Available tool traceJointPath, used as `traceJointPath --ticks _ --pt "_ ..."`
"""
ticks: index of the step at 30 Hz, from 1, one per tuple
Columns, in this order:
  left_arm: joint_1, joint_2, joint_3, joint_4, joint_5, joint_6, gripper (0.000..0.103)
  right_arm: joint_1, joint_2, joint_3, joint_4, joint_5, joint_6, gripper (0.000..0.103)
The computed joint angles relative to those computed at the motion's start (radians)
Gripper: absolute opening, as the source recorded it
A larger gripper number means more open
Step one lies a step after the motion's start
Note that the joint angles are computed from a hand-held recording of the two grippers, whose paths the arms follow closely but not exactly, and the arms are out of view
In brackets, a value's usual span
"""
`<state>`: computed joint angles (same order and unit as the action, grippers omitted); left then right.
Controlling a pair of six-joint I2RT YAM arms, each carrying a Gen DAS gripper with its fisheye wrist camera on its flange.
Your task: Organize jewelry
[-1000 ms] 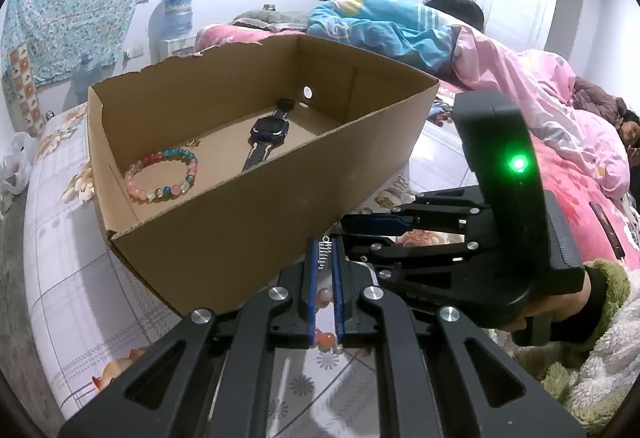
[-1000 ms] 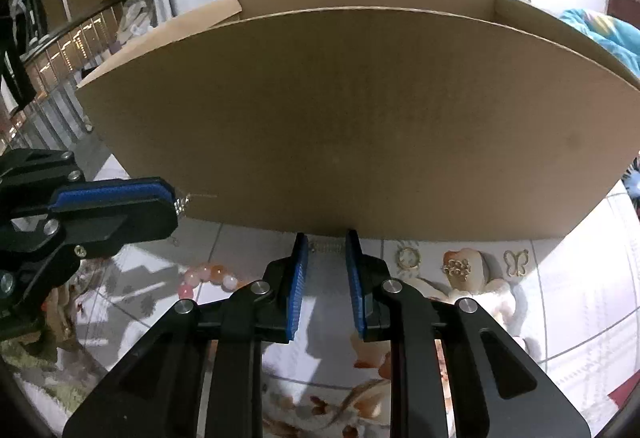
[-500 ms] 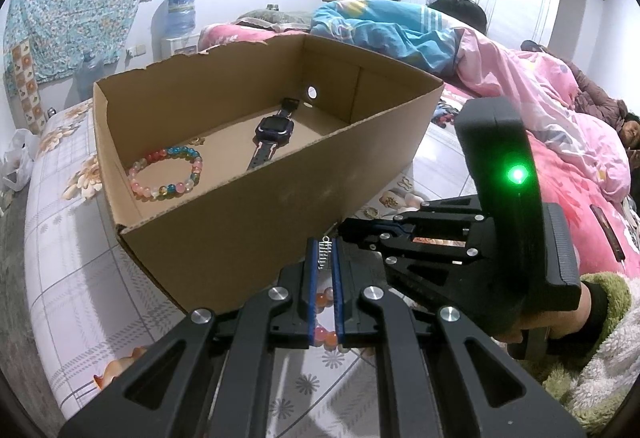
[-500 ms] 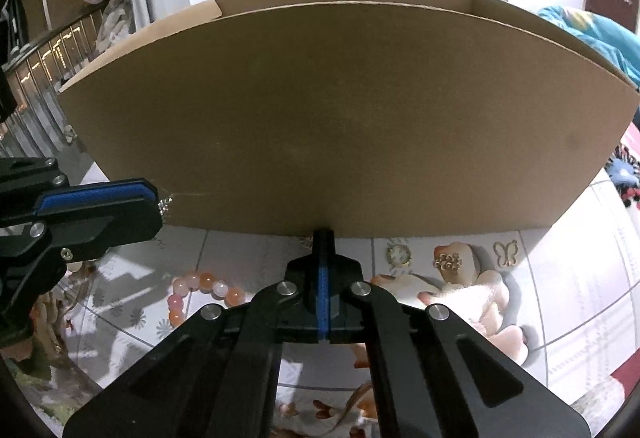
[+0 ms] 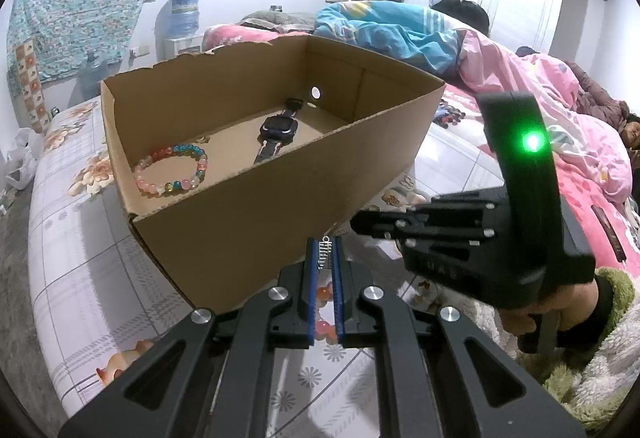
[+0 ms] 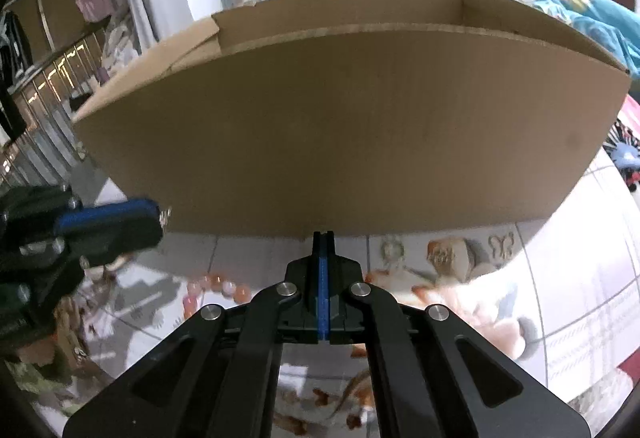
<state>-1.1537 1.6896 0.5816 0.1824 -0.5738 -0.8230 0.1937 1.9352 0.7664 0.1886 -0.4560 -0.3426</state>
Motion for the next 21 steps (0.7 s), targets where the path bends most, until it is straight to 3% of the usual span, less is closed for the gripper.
traceJointPath --ticks 8,10,11,12,17,21 --pt "-0.008 0.005 0.007 -0.009 -0.004 -0.022 0.006 -0.013 0.053 0.107 -0.071 -0.048 0.022 0.001" --pt "-0.008 0.005 0.007 -0.009 -0.004 -0.022 0.006 -0.019 0.051 0.11 -0.09 -0.062 -0.001 0.016" --pt "-0.008 0.005 0.007 -0.009 -0.004 -0.022 0.006 -0.032 0.037 0.078 -0.076 -0.068 -0.024 0.029" --pt "-0.008 0.006 0.008 -0.01 -0.005 -0.022 0.006 -0.037 0.026 0.049 -0.062 -0.07 -0.048 0.033" --pt "-0.008 0.014 0.008 -0.004 -0.004 -0.03 0.006 0.0 0.013 -0.002 -0.001 0.014 -0.077 0.032" --pt "-0.007 0.016 0.011 -0.004 -0.003 -0.029 0.006 0.033 -0.043 -0.06 0.038 0.079 -0.08 0.014"
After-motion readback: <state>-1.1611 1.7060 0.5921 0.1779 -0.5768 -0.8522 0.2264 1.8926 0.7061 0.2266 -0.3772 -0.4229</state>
